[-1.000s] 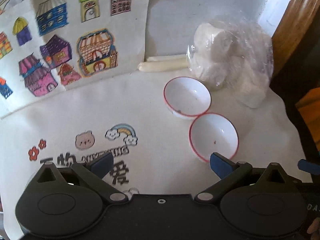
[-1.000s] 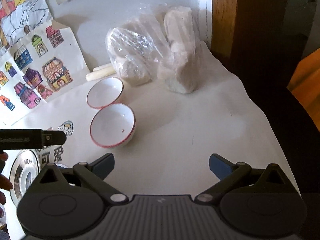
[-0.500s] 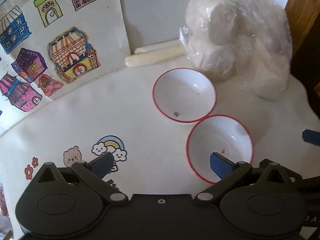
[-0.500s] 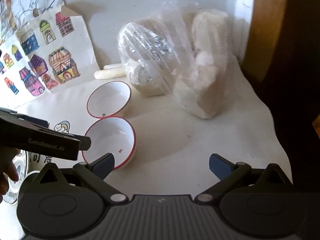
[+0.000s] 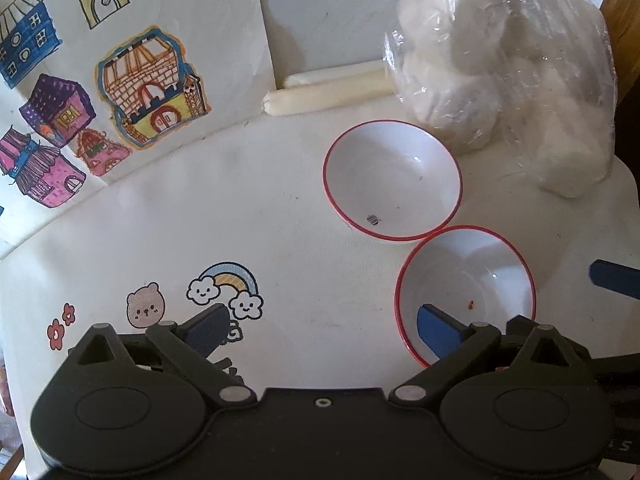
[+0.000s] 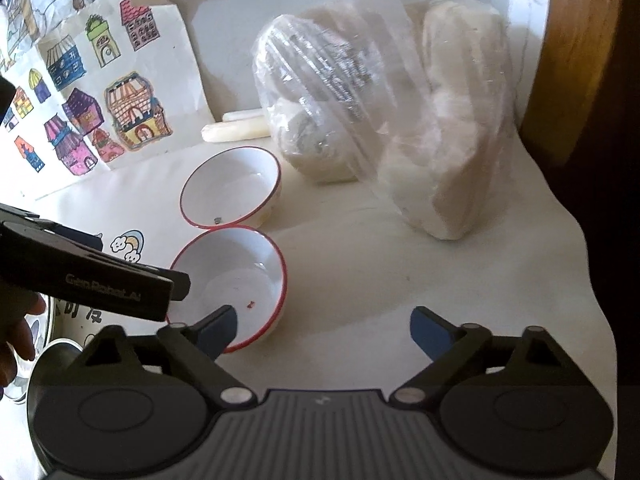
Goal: Organize plates and bowls
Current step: 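Move both grippers to the nearer red-rimmed white bowl, then close both grippers on the rim of the red-rimmed white bowl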
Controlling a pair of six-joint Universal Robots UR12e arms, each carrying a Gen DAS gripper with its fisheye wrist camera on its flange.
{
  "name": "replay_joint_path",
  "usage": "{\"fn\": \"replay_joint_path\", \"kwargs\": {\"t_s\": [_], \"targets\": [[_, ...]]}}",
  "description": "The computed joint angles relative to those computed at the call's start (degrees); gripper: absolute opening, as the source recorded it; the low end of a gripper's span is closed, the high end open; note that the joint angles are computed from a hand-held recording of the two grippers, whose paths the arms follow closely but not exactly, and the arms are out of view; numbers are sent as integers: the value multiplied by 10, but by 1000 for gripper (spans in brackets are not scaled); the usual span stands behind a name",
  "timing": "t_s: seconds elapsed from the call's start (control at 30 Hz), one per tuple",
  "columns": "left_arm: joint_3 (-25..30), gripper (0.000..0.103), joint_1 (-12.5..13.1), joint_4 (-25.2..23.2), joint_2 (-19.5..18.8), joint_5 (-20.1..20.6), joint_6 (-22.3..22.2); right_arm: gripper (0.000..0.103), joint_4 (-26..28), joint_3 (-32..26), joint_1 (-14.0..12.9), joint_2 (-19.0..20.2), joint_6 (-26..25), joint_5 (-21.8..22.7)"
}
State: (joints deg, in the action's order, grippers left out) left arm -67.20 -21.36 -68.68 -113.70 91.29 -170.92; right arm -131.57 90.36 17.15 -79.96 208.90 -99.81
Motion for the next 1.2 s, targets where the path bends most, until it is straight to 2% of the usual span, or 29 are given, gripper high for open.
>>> {"fn": "replay_joint_path", "kwargs": {"t_s": [0.13,0.2,0.3,0.37,0.53,0.6,0.73,0.77,0.83,0.87,1.2], "targets": [[3,88,0,-2,-1,-6,2,79,-1,-6,-1,7,-9,9],[5,84,0,-4,-1,-7,1,69,-1,-8,-2,9,-11,15],[9,77,0,-10,-3,-14,-1,66,-1,-10,-4,10,-9,26],[12,66,1,-16,-4,-22,-4,66,-3,-11,-4,11,-7,32],[21,45,3,-37,-8,-46,-7,54,4,-16,-5,15,8,40],[23,38,6,-45,-8,-60,-8,44,5,-16,-5,16,12,44],[26,19,10,-61,-10,-92,-17,32,0,-13,-7,15,20,58],[24,15,12,-61,-9,-101,-19,26,0,-13,-8,15,22,62],[22,11,13,-60,-8,-108,-21,17,2,-17,-8,17,24,70],[22,7,13,-62,-9,-111,-20,17,5,-20,-8,19,26,71],[7,8,20,-56,0,-125,-29,12,19,-30,-5,25,59,66]]}}
